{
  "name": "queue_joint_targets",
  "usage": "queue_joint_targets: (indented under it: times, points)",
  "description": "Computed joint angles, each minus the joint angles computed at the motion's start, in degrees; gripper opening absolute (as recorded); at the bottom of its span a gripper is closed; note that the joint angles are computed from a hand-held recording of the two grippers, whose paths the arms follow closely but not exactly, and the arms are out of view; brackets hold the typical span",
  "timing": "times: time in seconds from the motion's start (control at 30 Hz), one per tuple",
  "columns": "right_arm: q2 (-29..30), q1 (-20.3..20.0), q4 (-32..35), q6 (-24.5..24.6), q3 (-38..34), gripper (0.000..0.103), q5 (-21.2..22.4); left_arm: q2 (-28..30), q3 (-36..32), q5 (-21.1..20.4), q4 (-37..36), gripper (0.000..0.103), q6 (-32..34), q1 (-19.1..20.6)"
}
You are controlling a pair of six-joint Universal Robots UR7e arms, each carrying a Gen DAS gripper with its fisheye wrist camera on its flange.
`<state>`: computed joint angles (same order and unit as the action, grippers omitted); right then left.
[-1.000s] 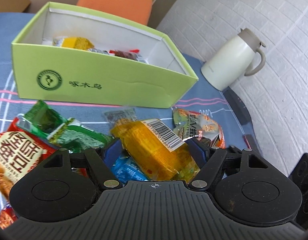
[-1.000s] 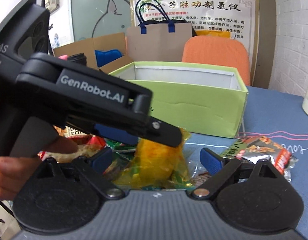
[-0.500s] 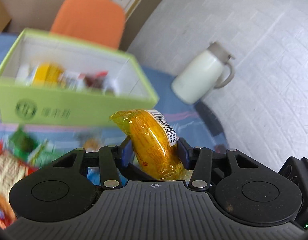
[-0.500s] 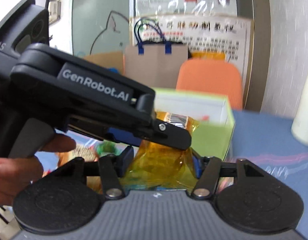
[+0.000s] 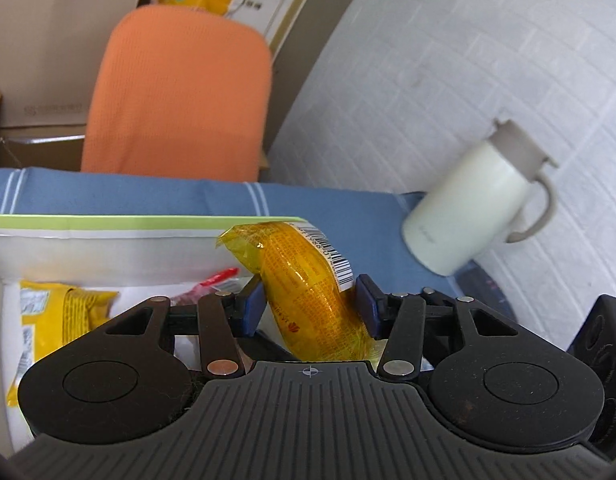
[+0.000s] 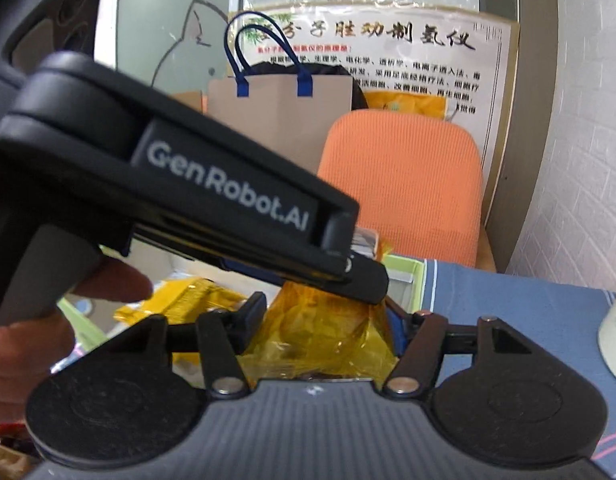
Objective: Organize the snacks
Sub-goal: 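Place the orange-yellow snack into the green box and open the left gripper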
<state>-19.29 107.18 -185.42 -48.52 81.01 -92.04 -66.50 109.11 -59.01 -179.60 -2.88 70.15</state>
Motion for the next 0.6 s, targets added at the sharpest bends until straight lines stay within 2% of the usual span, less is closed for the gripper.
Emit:
queue_joint_targets:
  times: [0.03, 0.1, 0.17, 0.27, 0.37, 0.47, 0.53, 0.6]
  points:
    - [0.2, -0.1, -0.9, -0.3, -0.1, 0.081, 0.1, 0.5, -0.3, 0.3, -0.9, 0.032, 0.7, 0.3]
    - [-0.3, -0.4, -4.3, -1.2, 1.3, 0.084, 0.4, 0.7, -0.1, 1.6, -2.8, 0.047, 2.2, 0.3]
    - [-2.1, -0.7, -7.6, -0.8, 4.5, 0.091, 1.8, -0.5, 1.5, 1.7, -5.7, 0.050, 3.3, -0.2]
    - [-6.2, -0.6, -12.6, -1.0, 11.1, 0.093, 4.1, -4.0, 5.7, 2.6, -9.2, 0.054, 4.3, -2.3]
    - [-10.3, -0.3, -16.5, -1.7, 18.0, 0.093, 6.6, -8.5, 12.0, 5.4, -13.8, 0.064, 6.1, -6.0]
    - [-13.4, -0.2, -19.6, -1.5, 24.8, 0.093, 8.8, -13.4, 19.7, 9.6, -17.7, 0.068, 7.7, -10.7]
    - [-15.3, -0.3, -21.4, -1.1, 30.2, 0.093, 10.2, -17.6, 25.4, 12.3, -18.5, 0.072, 7.0, -13.8]
    - [-16.2, -1.0, -24.1, -0.3, 35.8, 0.093, 11.3, -21.5, 31.3, 16.8, -19.4, 0.076, 4.8, -17.2]
